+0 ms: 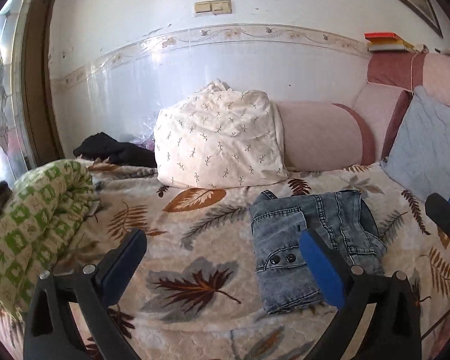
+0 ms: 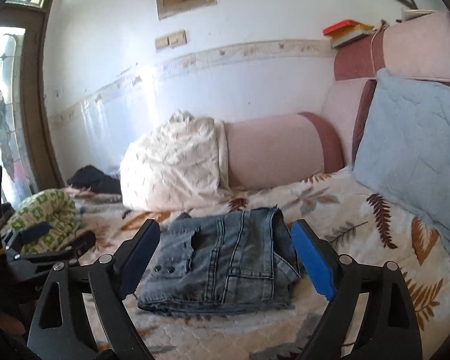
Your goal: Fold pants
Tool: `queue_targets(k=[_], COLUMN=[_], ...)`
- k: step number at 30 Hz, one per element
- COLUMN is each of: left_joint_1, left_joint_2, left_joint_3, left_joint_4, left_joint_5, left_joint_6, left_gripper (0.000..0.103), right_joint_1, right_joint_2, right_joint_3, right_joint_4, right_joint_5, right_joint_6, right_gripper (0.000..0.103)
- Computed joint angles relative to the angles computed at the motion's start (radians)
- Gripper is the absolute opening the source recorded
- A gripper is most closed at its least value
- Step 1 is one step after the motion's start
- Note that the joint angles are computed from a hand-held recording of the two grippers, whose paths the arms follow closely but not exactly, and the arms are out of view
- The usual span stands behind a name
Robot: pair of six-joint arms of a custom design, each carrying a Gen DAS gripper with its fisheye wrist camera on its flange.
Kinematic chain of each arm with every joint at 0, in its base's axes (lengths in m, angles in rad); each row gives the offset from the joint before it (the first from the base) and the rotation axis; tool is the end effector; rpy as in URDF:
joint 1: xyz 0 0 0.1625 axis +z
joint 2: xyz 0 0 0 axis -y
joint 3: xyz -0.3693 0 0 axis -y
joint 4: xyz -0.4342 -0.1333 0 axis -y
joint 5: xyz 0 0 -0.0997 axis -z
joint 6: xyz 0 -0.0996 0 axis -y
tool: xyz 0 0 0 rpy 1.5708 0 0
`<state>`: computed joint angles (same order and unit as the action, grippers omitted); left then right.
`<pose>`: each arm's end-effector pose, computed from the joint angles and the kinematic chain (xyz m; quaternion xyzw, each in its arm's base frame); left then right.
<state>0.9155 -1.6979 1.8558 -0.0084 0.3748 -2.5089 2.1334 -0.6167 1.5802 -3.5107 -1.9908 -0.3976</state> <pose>-0.0665 -0.4574 0.3565 0.0824 0.7214 -0.5439 0.4206 0.4412 -0.5259 0.0512 0.3122 -0.8113 0.4723 0.1457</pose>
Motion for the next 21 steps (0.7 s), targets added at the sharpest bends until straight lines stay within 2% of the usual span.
queue_targets(k=[14,21], left_joint_1=[0.039,0.082], left_joint_2=[0.051,0.103], left_joint_3=[-0.044,-0.086], left_joint_4=[-0.012,0.007], left_joint_5=[0.011,0.023], left_joint_6=[0.025,0.011], left_gripper=[0.103,0.103], right_joint_1=[-0.018,-0.038], right_joint_2=[0.071,0.107], right_joint_3=[-0.078,-0.135], right_joint_4=[0.002,0.071], right_joint_5=[-0.05,-0.072], right_joint_6=[-0.018,-0.02], right_gripper=[0.09,0.09])
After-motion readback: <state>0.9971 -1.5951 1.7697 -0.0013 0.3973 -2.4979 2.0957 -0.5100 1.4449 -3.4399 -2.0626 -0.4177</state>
